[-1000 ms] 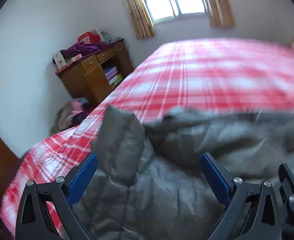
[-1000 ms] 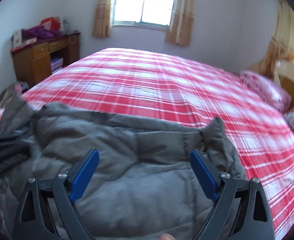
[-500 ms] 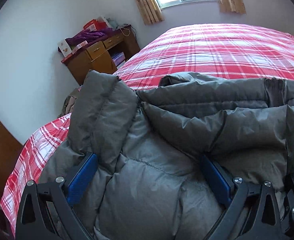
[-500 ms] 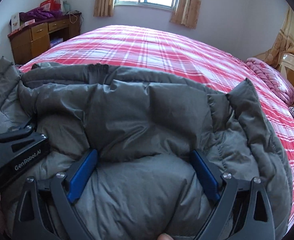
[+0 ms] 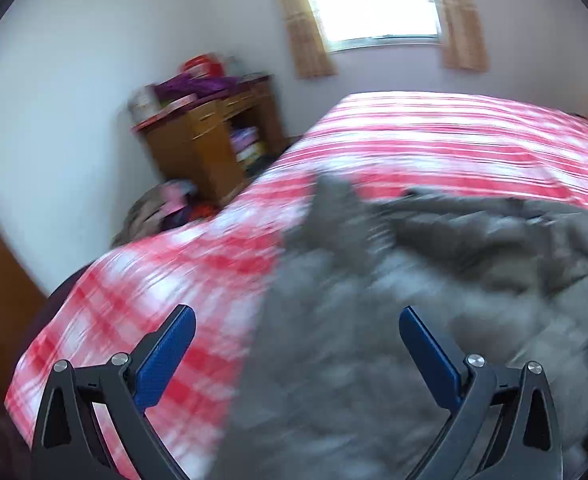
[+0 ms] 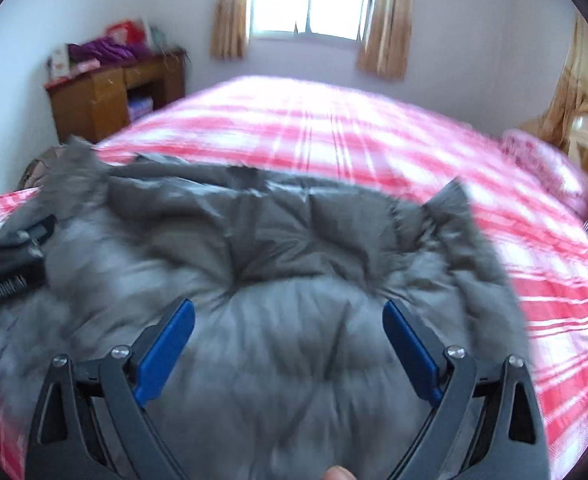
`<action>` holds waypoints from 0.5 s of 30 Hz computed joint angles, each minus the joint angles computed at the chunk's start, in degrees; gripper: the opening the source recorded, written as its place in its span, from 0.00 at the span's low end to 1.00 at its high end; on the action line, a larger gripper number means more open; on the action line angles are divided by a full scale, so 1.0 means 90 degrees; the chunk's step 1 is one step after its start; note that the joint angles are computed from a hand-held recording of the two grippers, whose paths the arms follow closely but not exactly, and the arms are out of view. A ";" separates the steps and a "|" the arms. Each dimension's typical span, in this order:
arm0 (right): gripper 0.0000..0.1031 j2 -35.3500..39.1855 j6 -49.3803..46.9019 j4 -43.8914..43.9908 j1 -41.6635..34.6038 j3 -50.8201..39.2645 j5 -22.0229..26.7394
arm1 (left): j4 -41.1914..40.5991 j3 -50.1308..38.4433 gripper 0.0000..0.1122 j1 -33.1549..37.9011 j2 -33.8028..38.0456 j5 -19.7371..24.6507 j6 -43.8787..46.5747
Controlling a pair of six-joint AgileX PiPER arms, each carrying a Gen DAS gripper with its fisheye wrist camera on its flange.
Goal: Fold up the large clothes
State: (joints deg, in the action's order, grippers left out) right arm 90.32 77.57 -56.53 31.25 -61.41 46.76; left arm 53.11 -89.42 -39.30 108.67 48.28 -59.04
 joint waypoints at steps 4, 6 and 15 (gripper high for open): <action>0.98 -0.0353 0.0960 -0.0448 0.1094 0.0558 0.0834 | -0.0531 0.1262 0.91 0.0649 -0.0569 -0.0684 -0.0503; 0.98 -0.0134 0.1102 -0.0524 0.1336 0.0636 0.1064 | -0.1221 0.1376 0.91 0.0840 -0.0463 -0.1001 -0.0052; 0.98 0.0386 0.1238 -0.0530 0.1015 0.0962 0.0589 | -0.1987 0.1655 0.88 0.1126 -0.0180 -0.2097 0.0226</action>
State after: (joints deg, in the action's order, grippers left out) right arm 93.79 88.71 -61.30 40.38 -52.75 52.07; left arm 35.23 -74.52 -29.17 107.05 29.40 -57.01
